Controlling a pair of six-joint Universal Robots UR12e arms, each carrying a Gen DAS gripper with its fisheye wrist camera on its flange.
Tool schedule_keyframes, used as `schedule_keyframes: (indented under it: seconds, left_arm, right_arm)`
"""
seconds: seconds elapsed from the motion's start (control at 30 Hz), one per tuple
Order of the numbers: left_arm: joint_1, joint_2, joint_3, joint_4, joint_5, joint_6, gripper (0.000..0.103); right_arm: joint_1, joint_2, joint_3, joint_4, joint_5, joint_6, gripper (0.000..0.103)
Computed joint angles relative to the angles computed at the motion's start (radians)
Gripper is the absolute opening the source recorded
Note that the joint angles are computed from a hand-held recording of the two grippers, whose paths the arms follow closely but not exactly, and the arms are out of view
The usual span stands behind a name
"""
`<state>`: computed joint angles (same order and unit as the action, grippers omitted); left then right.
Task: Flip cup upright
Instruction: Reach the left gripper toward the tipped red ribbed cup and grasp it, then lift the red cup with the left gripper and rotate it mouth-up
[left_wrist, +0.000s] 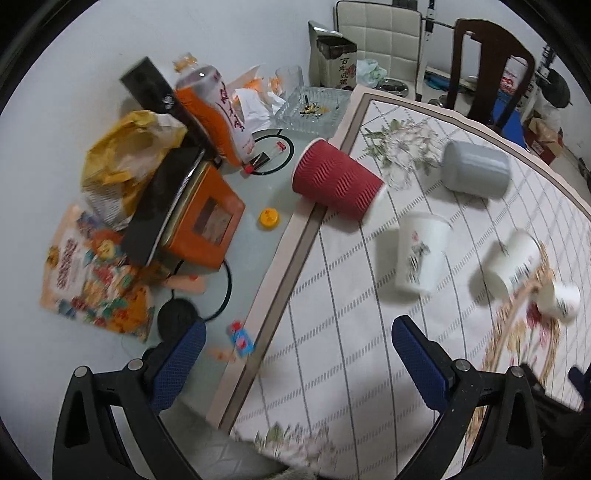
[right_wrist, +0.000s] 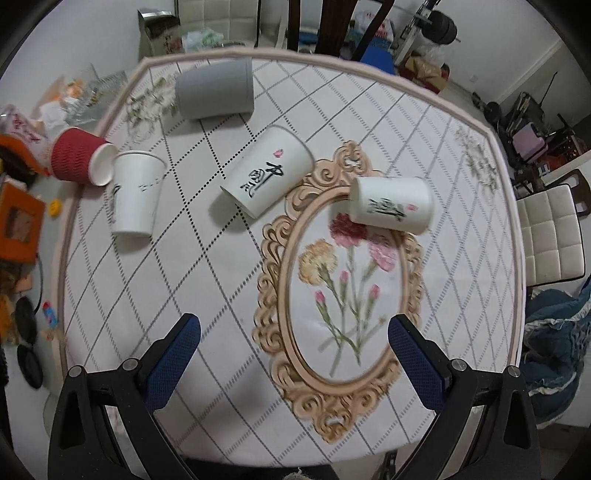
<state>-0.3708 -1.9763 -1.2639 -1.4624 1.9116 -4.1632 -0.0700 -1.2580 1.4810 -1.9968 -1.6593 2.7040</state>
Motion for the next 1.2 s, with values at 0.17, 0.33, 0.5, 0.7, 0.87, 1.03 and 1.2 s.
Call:
schedule_keyframes:
  seconds: [0.17,0.33,0.5,0.7,0.87,1.03,1.2]
  left_arm:
    - [0.074,-0.024,-0.01,0.056,-0.08,0.003,0.103]
    - [0.154,-0.042,-0.04,0.162,-0.229,-0.036,0.102]
    - [0.215,-0.068,-0.081,0.291,-0.406,-0.107,0.102]
    - [0.249,-0.096,-0.109,0.386,-0.523,-0.186,0.102]
    - [0.255,-0.108,-0.122,0.421,-0.55,-0.185,0.082]
    - [0.233,-0.121,-0.073,0.352,-0.454,-0.084,0.079]
    - [0.207,-0.124,-0.027,0.268,-0.339,0.024,0.079]
  right_arm:
    - [0.041,0.076,-0.061,0.032,-0.043,0.086,0.102]
    - [0.067,0.136,-0.115,0.044,-0.063,0.157,0.102]
    - [0.081,0.175,-0.16,0.062,-0.073,0.216,0.102]
    - [0.083,0.197,-0.183,0.067,-0.084,0.253,0.102]
    - [0.08,0.208,-0.2,0.072,-0.089,0.272,0.102]
    - [0.077,0.207,-0.204,0.067,-0.095,0.278,0.102]
    - [0.076,0.197,-0.199,0.062,-0.092,0.277,0.102]
